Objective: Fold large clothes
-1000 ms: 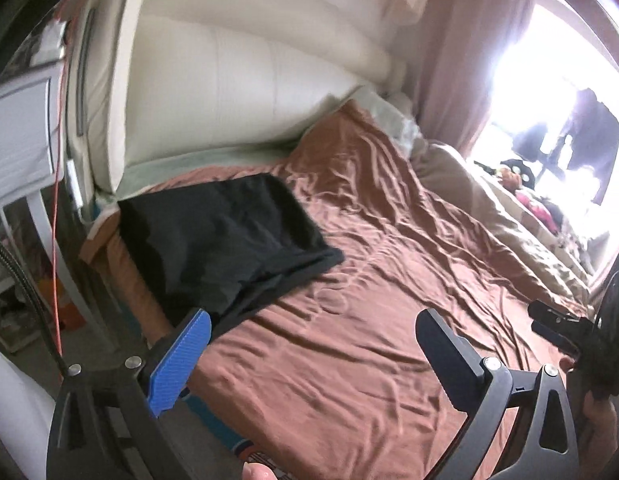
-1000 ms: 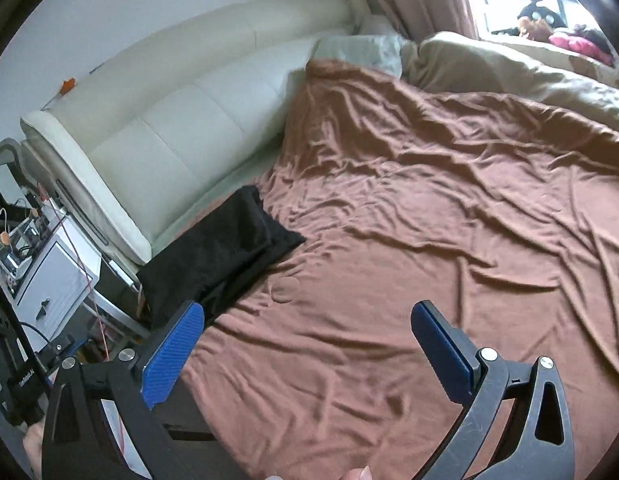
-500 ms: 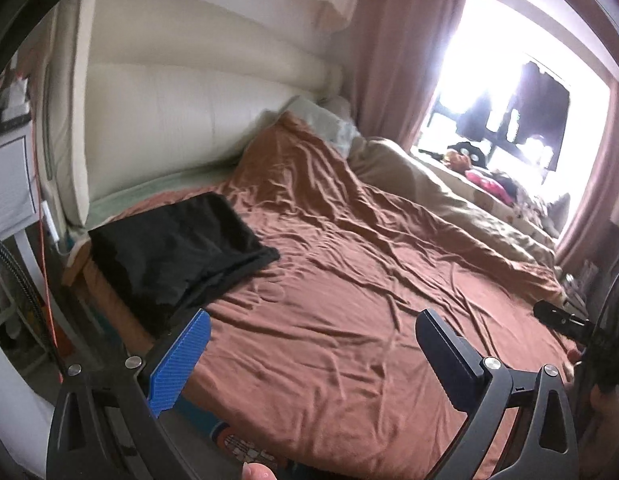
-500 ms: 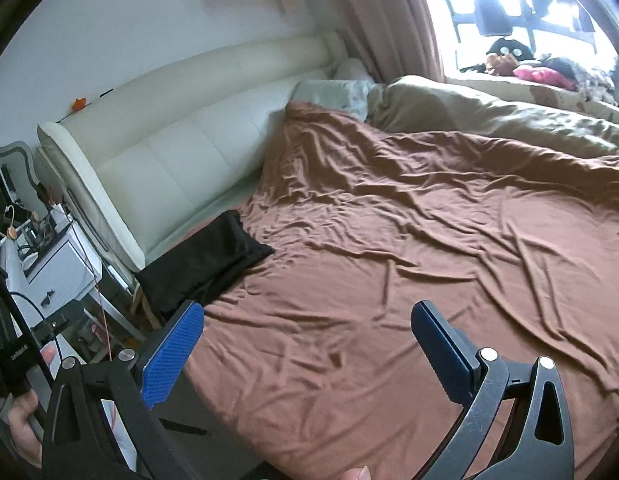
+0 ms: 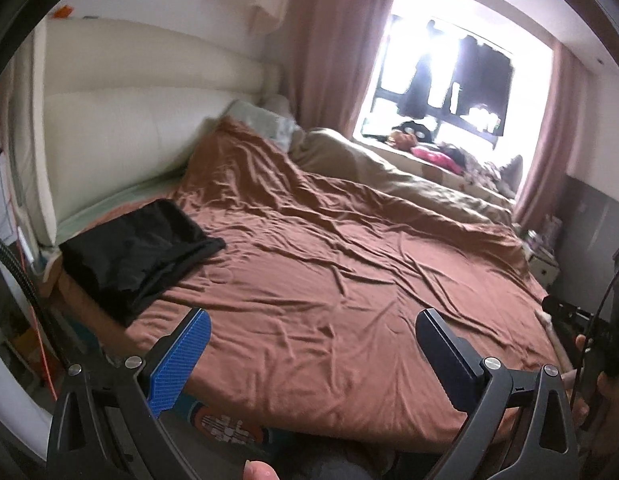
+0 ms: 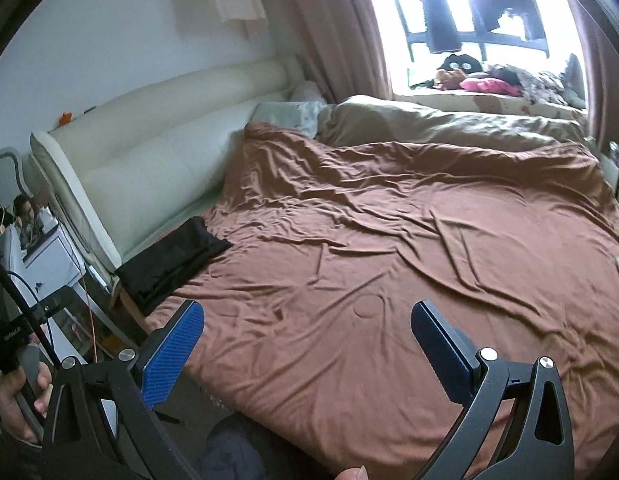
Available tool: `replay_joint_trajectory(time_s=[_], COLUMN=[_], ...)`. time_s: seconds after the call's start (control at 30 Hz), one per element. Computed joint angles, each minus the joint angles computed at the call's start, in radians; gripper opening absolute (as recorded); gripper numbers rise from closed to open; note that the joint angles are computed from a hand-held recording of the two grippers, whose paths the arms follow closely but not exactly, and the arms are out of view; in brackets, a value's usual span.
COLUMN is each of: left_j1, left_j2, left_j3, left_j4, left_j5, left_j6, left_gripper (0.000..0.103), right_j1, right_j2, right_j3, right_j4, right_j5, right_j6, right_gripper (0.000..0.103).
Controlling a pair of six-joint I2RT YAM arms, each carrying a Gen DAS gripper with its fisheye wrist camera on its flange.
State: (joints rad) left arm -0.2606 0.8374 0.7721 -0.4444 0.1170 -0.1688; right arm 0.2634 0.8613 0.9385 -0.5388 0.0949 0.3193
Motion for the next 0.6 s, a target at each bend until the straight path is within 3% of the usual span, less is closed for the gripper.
replay_joint_trajectory(time_s=[0.17,0.33,0.47,0.6], left_j1=[-0.112,-0.261,-0.371,-0.433], left_j2=[-0.088,-0.179,-0.231,-0.291], left_j3=[-0.038,-0.080,-0.122,-0.175], left_j4=[-0.032,-0.058,-0.082,-0.091], left_j5=[-0.070,-0.180,-0.251,-0.300], left_j6=[-0.006,-0.034,-0.053,-0.078], left_gripper=[0.103,0.103,0.103,0.103], right_j1=[0.118,0.367,0.620,0.879], right_j2=[-0.159,-0.256,-0.283,-0.263], right_j3=[-0.082,-0.114,-0.110,-0.103], right_j4=[-0.075,-0.175,-0.279,-0.439], right_j5=[0.150,0.400,0.614,0.837], right_j6=[0.070,0.174,0.312,0.528], right_gripper=[0.103,0.103,0.103,0.103])
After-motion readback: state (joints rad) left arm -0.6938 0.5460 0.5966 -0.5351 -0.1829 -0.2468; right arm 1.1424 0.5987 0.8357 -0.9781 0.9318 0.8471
